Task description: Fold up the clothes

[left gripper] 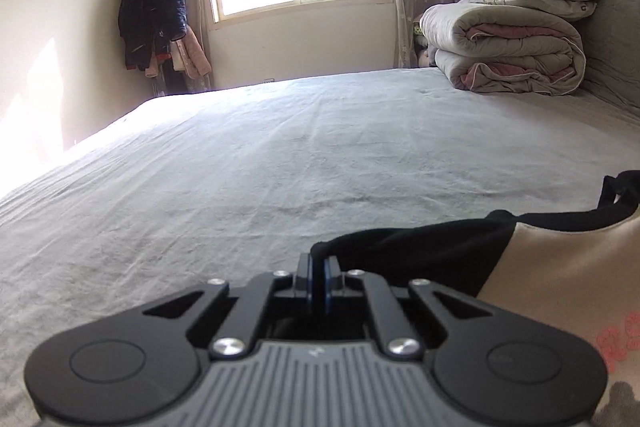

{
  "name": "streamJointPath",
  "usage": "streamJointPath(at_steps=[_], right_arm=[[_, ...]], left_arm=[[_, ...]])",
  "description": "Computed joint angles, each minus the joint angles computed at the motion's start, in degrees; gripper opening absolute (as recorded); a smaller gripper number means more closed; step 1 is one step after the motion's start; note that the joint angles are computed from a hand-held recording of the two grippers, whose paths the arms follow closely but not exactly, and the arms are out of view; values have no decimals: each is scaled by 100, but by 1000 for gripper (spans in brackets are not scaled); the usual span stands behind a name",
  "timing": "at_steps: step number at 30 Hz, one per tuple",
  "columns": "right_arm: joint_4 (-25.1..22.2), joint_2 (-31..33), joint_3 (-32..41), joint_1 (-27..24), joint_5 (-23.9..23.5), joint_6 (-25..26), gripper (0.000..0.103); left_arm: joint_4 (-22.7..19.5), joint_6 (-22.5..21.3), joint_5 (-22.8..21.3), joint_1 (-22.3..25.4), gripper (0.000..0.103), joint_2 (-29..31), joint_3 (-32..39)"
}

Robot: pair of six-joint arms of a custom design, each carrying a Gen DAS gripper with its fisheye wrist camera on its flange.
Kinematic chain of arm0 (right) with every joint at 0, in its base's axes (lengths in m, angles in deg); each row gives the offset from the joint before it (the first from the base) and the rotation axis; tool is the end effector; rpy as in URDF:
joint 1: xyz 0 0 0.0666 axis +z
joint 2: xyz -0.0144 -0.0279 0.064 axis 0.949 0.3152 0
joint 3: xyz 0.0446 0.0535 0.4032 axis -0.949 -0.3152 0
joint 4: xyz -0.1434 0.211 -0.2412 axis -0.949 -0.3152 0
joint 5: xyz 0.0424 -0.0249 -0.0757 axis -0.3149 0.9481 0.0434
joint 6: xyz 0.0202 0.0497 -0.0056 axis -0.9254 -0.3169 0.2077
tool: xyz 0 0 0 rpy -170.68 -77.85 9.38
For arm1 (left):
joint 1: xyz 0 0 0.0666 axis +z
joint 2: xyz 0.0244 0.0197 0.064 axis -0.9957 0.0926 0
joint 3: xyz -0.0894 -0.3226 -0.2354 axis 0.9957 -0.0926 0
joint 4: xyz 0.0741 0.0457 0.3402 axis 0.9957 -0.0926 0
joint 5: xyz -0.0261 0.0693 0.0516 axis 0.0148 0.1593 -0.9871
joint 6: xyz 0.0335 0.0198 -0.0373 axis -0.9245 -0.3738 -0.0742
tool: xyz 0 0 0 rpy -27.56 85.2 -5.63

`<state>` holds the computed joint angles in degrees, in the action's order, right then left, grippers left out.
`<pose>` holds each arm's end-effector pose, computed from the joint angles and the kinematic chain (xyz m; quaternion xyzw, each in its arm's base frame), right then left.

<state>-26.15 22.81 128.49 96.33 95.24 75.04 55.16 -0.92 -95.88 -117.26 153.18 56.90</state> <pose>0.5026 0.2191 0.3209 0.0236 0.7788 0.0956 0.6195 0.5413 -0.3230 0.3451 0.0305 0.8482 0.0685 0.5243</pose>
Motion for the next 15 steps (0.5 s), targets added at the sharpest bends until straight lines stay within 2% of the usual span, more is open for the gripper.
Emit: streamJointPath(at_steps=[3,5,8,11,13,15], right_arm=[[633,36,-91,117,239,390,13],[795,88,-68,157,330,545,13],[740,223,84,146,318,751,13],[309,325,322,87,159,783,14],[157,349,389,81,193,762,20],[72,343,414,74,284,694,45]], left_arm=[[308,-190,-354,-23,5,156,205],[412,-297,-546,-25,5,300,390],[379,-335,-727,2,5,561,748],[196,-335,-814,45,5,863,1139],[52,-338,-869,80,5,1051,1362],[-99,-342,-925,115,5,1236,1578]])
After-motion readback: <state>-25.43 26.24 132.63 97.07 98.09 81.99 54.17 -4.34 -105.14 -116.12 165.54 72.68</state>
